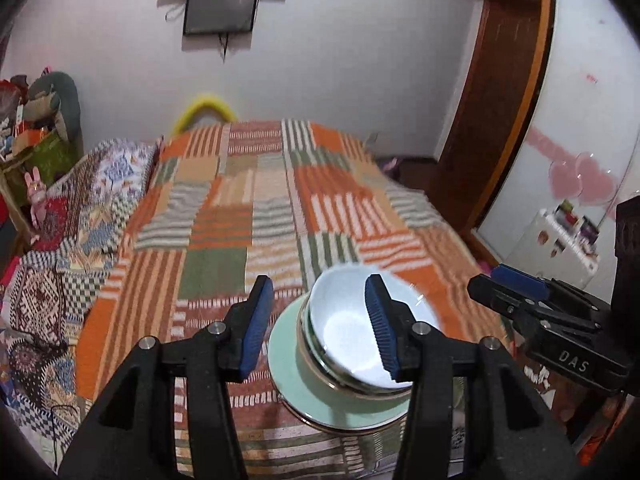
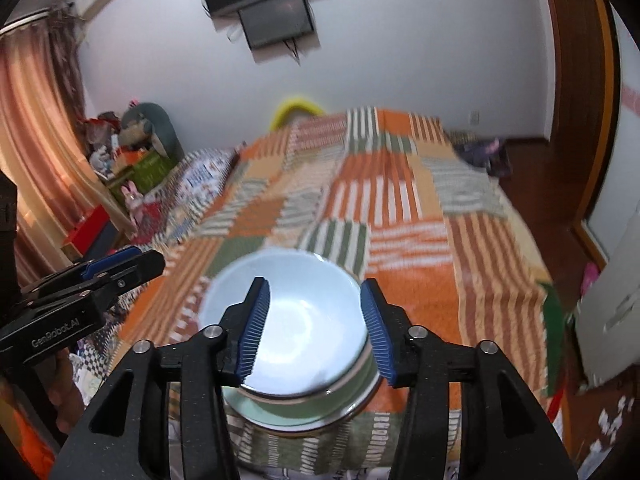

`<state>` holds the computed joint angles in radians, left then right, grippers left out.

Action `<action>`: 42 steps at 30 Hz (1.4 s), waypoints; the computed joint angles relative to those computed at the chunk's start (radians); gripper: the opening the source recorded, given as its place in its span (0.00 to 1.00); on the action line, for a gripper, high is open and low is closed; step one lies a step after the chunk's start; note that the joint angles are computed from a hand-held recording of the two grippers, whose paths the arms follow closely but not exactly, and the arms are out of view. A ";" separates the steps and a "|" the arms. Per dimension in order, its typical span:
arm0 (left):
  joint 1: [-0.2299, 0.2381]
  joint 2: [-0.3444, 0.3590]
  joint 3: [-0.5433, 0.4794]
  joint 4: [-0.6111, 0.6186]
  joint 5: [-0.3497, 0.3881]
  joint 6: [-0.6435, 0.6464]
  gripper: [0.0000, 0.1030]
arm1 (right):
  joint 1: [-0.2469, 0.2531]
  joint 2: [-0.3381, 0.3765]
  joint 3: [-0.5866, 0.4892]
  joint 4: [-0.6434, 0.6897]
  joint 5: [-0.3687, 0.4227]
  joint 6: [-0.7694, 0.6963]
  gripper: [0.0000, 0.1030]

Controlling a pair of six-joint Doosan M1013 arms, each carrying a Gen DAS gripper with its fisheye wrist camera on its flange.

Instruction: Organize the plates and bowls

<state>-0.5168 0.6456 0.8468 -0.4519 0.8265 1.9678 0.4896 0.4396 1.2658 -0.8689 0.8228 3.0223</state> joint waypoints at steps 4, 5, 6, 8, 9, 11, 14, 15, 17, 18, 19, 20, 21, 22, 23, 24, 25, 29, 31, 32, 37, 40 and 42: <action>0.009 -0.048 0.057 -0.082 -0.075 0.074 0.53 | 0.024 -0.020 0.013 -0.129 0.000 0.074 0.51; 0.010 -0.058 0.069 -0.099 -0.091 0.092 0.53 | 0.028 -0.022 0.013 -0.150 0.003 0.085 0.51; 0.012 -0.067 0.079 -0.113 -0.105 0.107 0.54 | 0.033 -0.026 0.015 -0.180 0.006 0.102 0.51; 0.014 -0.087 0.105 -0.144 -0.142 0.141 0.56 | 0.042 -0.035 0.023 -0.233 0.007 0.137 0.51; 0.014 -0.096 0.117 -0.156 -0.159 0.155 0.59 | 0.046 -0.038 0.026 -0.258 0.008 0.153 0.52; 0.015 -0.116 0.145 -0.189 -0.196 0.196 0.62 | 0.055 -0.043 0.031 -0.308 0.020 0.182 0.58; 0.017 -0.135 0.172 -0.235 -0.227 0.246 0.68 | 0.066 -0.047 0.037 -0.372 0.026 0.218 0.62; 0.017 -0.141 0.182 -0.249 -0.240 0.262 0.70 | 0.068 -0.047 0.038 -0.383 0.026 0.222 0.63; 0.015 -0.156 0.205 -0.262 -0.273 0.284 0.75 | 0.074 -0.047 0.037 -0.410 0.032 0.228 0.67; 0.014 -0.162 0.216 -0.271 -0.290 0.296 0.80 | 0.077 -0.046 0.037 -0.422 0.038 0.231 0.69; 0.013 -0.169 0.229 -0.286 -0.310 0.315 0.84 | 0.080 -0.046 0.037 -0.435 0.043 0.236 0.72; 0.012 -0.174 0.239 -0.299 -0.326 0.331 0.86 | 0.084 -0.045 0.037 -0.451 0.049 0.243 0.75; 0.011 -0.179 0.249 -0.312 -0.341 0.347 0.88 | 0.086 -0.045 0.038 -0.461 0.052 0.247 0.76; 0.010 -0.185 0.260 -0.327 -0.358 0.368 0.90 | 0.088 -0.045 0.038 -0.470 0.055 0.250 0.78; 0.009 -0.187 0.265 -0.335 -0.368 0.379 0.91 | 0.089 -0.044 0.037 -0.475 0.054 0.251 0.80; 0.008 -0.191 0.272 -0.342 -0.379 0.390 0.92 | 0.091 -0.046 0.042 -0.481 0.053 0.256 0.80; 0.008 -0.193 0.276 -0.351 -0.386 0.401 0.93 | 0.093 -0.048 0.044 -0.485 0.054 0.257 0.80; 0.009 -0.200 0.290 -0.382 -0.392 0.428 0.94 | 0.101 -0.049 0.050 -0.511 0.071 0.278 0.91; 0.010 -0.200 0.291 -0.389 -0.388 0.432 0.94 | 0.103 -0.051 0.054 -0.524 0.073 0.289 0.94; 0.010 -0.202 0.293 -0.390 -0.389 0.434 0.94 | 0.104 -0.050 0.053 -0.527 0.077 0.292 0.96; 0.011 -0.209 0.306 -0.420 -0.394 0.460 0.95 | 0.108 -0.053 0.059 -0.538 0.083 0.301 0.99; 0.013 -0.204 0.299 -0.420 -0.391 0.455 0.95 | 0.109 -0.053 0.059 -0.533 0.085 0.299 0.99; 0.012 -0.206 0.301 -0.418 -0.391 0.453 0.96 | 0.109 -0.054 0.061 -0.532 0.085 0.302 0.99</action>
<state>-0.5044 0.4396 1.1483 -0.8702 0.4351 2.4206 0.5987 0.3856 1.3264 -1.4008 0.9073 3.3240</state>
